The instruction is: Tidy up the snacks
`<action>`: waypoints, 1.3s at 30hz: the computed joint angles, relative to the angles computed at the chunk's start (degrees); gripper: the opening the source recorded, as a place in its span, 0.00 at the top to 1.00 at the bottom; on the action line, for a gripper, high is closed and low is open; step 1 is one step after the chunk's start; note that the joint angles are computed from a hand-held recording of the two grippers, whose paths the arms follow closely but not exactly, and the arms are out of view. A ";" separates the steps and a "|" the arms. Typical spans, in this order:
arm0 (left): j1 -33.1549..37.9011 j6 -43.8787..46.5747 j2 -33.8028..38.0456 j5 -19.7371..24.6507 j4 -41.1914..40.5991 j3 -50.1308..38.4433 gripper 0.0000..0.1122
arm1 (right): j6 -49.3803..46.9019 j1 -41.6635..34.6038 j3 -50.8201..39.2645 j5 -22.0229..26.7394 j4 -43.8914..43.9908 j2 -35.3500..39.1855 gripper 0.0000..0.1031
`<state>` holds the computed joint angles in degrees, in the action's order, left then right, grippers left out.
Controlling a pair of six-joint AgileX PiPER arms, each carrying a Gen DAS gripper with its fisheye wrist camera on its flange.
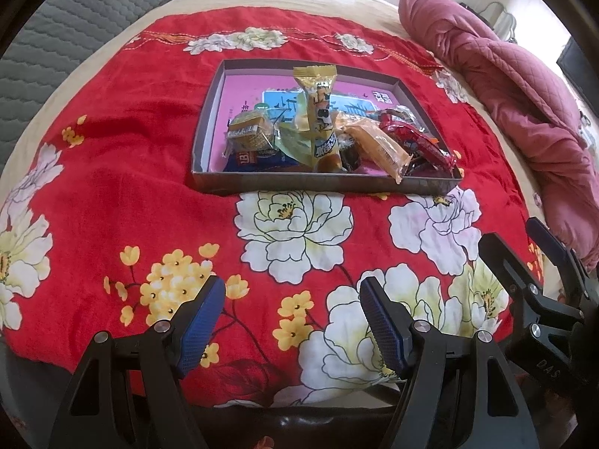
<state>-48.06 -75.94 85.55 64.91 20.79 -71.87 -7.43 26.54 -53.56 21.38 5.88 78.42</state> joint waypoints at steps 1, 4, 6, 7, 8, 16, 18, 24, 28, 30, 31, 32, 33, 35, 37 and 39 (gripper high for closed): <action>-0.03 -0.06 0.02 0.15 0.03 -0.05 0.33 | 0.02 0.00 0.00 0.03 -0.04 0.03 0.02; 0.01 -0.15 0.02 0.18 0.00 -0.06 0.33 | -0.28 -0.10 -0.03 0.02 0.17 0.11 0.02; 0.13 -0.34 -0.18 0.10 0.02 0.13 0.33 | -0.29 -0.10 -0.04 0.06 0.20 0.13 0.02; 0.18 -0.37 -0.22 0.13 0.03 0.14 0.33 | -0.78 -0.19 -0.03 0.10 0.68 0.14 0.02; 0.14 -0.47 -0.33 0.06 0.09 0.25 0.33 | -0.79 -0.19 -0.02 0.06 0.67 0.17 0.02; 0.33 -0.70 -0.43 0.38 0.06 0.32 0.33 | -0.79 -0.24 0.02 0.00 0.57 0.28 0.02; 0.42 -0.89 -0.54 0.54 0.16 0.39 0.33 | -0.74 -0.24 -0.01 0.06 0.54 0.28 0.02; 0.63 -0.90 -0.37 0.79 0.11 0.40 0.33 | -0.69 -0.22 0.05 -0.01 0.47 0.29 0.02; 0.71 -0.83 -0.25 0.95 -0.05 0.35 0.33 | -0.62 -0.22 0.07 -0.01 0.41 0.29 0.02; 0.71 -0.81 -0.13 1.18 -0.13 0.24 0.33 | -0.41 -0.15 0.01 0.02 0.18 0.29 0.02; 0.68 -0.86 -0.08 1.25 -0.11 0.19 0.33 | -0.41 -0.15 0.01 0.02 0.18 0.29 0.02; 0.67 -0.95 -0.04 1.33 -0.06 0.18 0.33 | -0.50 -0.17 0.13 -0.17 0.18 0.27 0.02; 0.67 -1.01 -0.02 1.42 0.00 0.16 0.33 | -0.96 -0.31 0.23 -0.27 0.56 0.29 0.02; 0.70 -1.05 0.14 1.67 0.05 0.05 0.33 | -0.86 -0.38 0.24 -0.21 0.44 0.33 0.02; 0.69 -1.08 0.38 2.06 0.11 -0.14 0.33 | -0.64 -0.35 0.22 -0.09 0.24 0.22 0.02; 0.66 -1.18 0.28 2.20 0.06 -0.11 0.33 | -0.77 -0.36 0.20 -0.09 0.32 0.23 0.02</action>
<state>-47.40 -77.12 85.83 67.11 20.85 -71.98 -8.19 26.18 -53.36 21.29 6.20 78.65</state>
